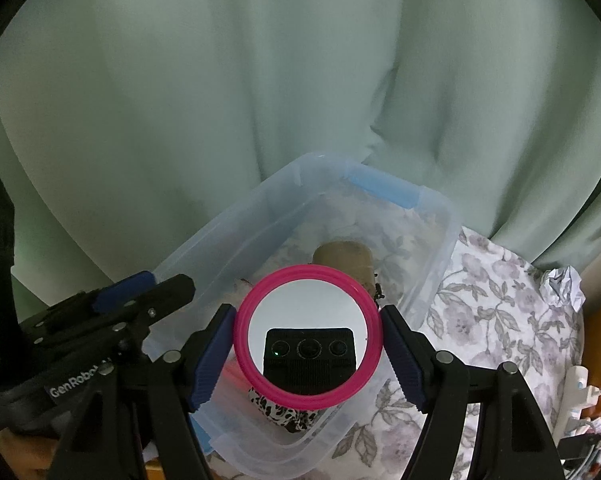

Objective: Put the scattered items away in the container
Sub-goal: 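Lower both items into the clear box and open both grippers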

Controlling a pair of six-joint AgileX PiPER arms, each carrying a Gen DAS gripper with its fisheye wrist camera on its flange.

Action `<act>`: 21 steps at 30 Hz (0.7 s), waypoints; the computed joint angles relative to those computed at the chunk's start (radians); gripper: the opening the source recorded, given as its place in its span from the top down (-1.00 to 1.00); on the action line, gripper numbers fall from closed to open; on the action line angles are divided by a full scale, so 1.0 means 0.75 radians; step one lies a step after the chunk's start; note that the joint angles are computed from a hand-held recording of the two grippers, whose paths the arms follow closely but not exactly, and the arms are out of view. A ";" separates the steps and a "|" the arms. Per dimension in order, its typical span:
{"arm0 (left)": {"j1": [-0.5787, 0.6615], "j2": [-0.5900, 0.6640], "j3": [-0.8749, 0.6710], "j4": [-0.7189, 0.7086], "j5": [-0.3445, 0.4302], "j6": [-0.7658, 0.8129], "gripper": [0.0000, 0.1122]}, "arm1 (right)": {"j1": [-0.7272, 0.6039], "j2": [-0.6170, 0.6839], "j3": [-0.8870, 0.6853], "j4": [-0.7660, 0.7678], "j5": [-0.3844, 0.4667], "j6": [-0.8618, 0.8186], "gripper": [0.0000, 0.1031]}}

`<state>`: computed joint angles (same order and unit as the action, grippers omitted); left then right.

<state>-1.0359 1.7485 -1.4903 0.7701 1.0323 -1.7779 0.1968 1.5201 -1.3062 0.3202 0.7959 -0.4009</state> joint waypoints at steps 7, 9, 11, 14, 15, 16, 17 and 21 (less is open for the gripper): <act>0.009 0.011 -0.010 -0.009 0.008 0.003 -0.16 | 0.001 0.015 -0.004 -0.016 -0.002 0.005 -0.47; 0.009 0.012 -0.012 -0.011 0.009 0.003 -0.17 | -0.002 0.018 -0.004 -0.014 -0.001 0.002 -0.48; 0.007 0.011 -0.013 -0.011 0.009 0.001 -0.17 | -0.005 0.020 -0.003 -0.012 -0.004 -0.001 -0.50; 0.002 0.007 -0.010 -0.004 0.010 -0.008 -0.18 | -0.012 0.012 0.004 -0.007 -0.006 0.000 -0.58; 0.001 0.006 -0.008 -0.001 0.009 -0.013 -0.19 | -0.018 0.011 0.007 0.002 -0.007 -0.003 -0.63; -0.001 0.005 -0.008 0.002 0.010 -0.016 -0.20 | -0.023 0.011 0.007 0.010 -0.007 -0.006 -0.64; -0.003 0.006 -0.009 0.004 0.012 -0.016 -0.20 | -0.028 0.014 0.004 0.017 -0.003 -0.009 -0.65; -0.007 0.011 -0.018 0.003 0.017 -0.008 -0.21 | -0.035 0.012 0.002 0.024 0.004 -0.010 -0.66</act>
